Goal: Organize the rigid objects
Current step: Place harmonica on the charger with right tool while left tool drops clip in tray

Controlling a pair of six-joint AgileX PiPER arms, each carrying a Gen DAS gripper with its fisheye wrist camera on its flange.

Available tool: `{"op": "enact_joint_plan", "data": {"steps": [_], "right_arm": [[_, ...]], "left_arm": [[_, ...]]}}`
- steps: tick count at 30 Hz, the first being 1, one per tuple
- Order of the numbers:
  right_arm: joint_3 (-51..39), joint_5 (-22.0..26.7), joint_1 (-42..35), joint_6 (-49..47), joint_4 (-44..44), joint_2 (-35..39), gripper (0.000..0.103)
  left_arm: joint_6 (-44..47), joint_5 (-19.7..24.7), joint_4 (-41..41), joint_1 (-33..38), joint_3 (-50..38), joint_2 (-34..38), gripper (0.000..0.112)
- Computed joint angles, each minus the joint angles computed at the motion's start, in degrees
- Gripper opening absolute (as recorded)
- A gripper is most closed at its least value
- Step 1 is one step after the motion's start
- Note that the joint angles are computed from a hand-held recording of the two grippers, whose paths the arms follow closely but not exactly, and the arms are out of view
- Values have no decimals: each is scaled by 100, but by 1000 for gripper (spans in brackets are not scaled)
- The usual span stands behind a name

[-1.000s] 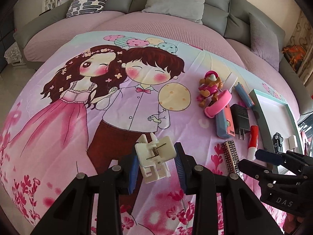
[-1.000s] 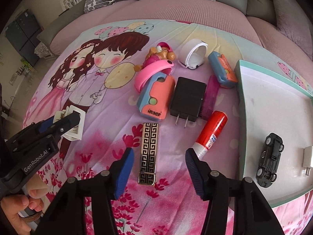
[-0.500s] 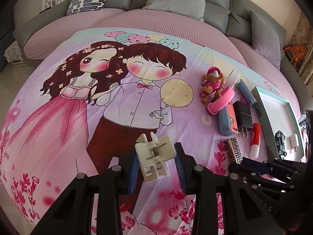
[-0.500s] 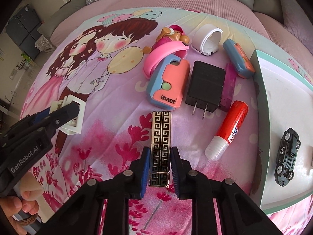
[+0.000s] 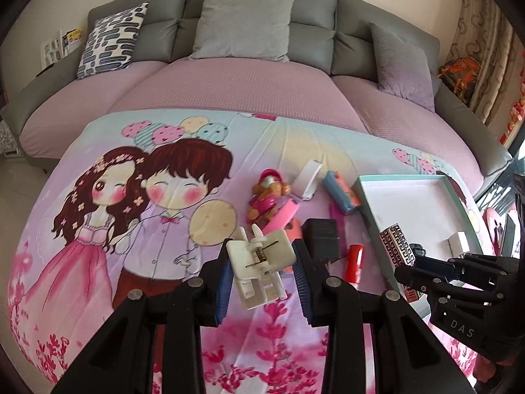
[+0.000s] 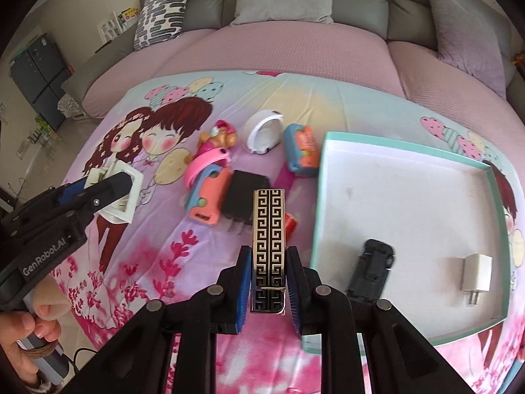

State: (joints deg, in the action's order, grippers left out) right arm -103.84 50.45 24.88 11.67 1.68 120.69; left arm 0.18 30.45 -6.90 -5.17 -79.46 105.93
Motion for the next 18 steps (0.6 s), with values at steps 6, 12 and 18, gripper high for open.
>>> {"op": "enact_joint_plan", "data": {"steps": [6, 12, 18], "right_arm": [[411, -46, -822, -155, -208, -291, 22], [821, -288, -1611, -390, -50, -447, 22], [813, -350, -2130, -664, 217, -257, 22]], "left_arm": [[-380, 361, 260, -708, -812, 470, 36], [-751, 627, 548, -1261, -1740, 1135, 36], [-1085, 1042, 1056, -1730, -2919, 2014, 36]]}}
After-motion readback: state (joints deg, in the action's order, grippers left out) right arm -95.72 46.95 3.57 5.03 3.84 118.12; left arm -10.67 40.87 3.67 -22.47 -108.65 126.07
